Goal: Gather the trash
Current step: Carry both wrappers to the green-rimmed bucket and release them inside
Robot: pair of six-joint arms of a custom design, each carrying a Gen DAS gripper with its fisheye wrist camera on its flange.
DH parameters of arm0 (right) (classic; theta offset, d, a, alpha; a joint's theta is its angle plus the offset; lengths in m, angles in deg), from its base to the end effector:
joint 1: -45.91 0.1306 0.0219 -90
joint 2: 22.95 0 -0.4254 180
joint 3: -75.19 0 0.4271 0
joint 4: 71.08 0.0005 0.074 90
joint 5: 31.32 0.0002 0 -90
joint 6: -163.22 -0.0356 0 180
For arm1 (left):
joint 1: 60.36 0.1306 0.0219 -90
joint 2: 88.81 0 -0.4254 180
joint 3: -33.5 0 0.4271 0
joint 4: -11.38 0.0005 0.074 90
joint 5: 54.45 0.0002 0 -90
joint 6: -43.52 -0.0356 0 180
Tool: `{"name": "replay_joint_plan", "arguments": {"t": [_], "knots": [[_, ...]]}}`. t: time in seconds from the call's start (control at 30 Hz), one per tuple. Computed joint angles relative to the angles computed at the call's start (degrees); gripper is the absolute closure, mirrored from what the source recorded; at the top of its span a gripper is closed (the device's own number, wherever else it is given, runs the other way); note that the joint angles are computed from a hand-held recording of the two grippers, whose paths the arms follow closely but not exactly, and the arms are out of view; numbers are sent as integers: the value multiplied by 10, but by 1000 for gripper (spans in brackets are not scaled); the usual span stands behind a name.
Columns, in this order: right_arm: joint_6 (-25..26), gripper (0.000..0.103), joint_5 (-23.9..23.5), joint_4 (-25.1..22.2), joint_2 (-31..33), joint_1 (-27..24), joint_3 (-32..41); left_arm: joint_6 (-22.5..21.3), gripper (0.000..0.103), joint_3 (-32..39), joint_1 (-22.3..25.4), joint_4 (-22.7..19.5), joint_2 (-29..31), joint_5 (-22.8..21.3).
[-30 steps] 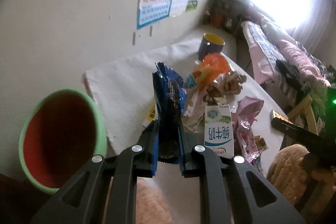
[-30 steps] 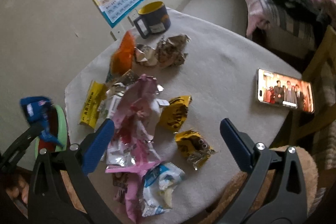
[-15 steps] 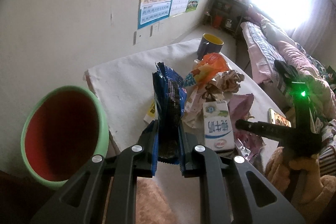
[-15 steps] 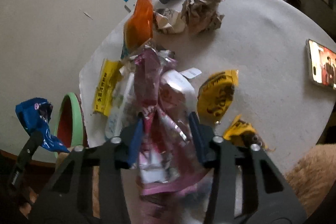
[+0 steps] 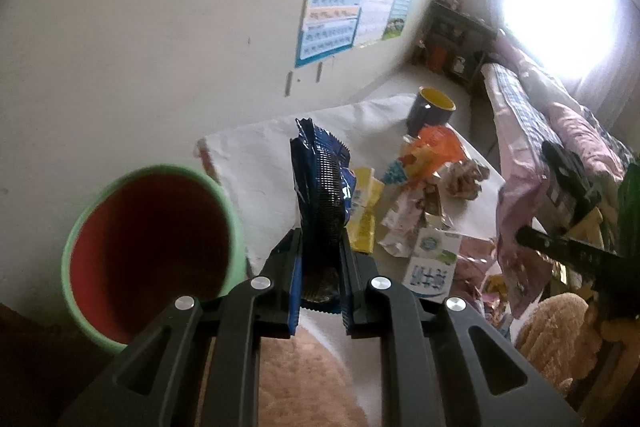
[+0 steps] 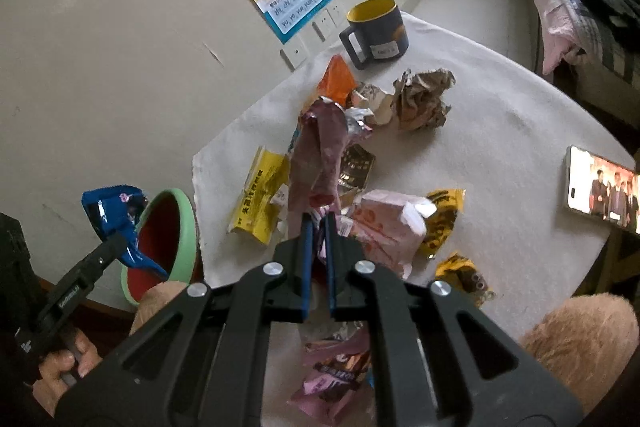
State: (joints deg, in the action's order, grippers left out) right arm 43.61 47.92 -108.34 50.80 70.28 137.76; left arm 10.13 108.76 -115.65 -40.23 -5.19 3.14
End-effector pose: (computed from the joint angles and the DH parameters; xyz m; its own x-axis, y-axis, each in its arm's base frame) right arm 0.3564 0.1682 0.3745 -0.8486 0.1485 -0.5077 -0.1138 0.8861 0.4492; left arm 0.2710 -0.3586 0.4011 -0.7232 -0.1938 -0.6629 -0.1137 0.9801 -0.1625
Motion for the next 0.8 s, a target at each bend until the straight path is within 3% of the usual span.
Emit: {"name": "replay_joint_plan", "arguments": {"t": [0.33,0.6,0.8], "knots": [[19,96,-21,5,14,61,38,31,90,-17,10,-36,-27,-41],[46,96,-24,-5,90,147,105,71,90,-70,36,-51,-80,-49],[53,96,-35,-14,153,182,163,100,89,-117,74,-68,-121,-42]]}}
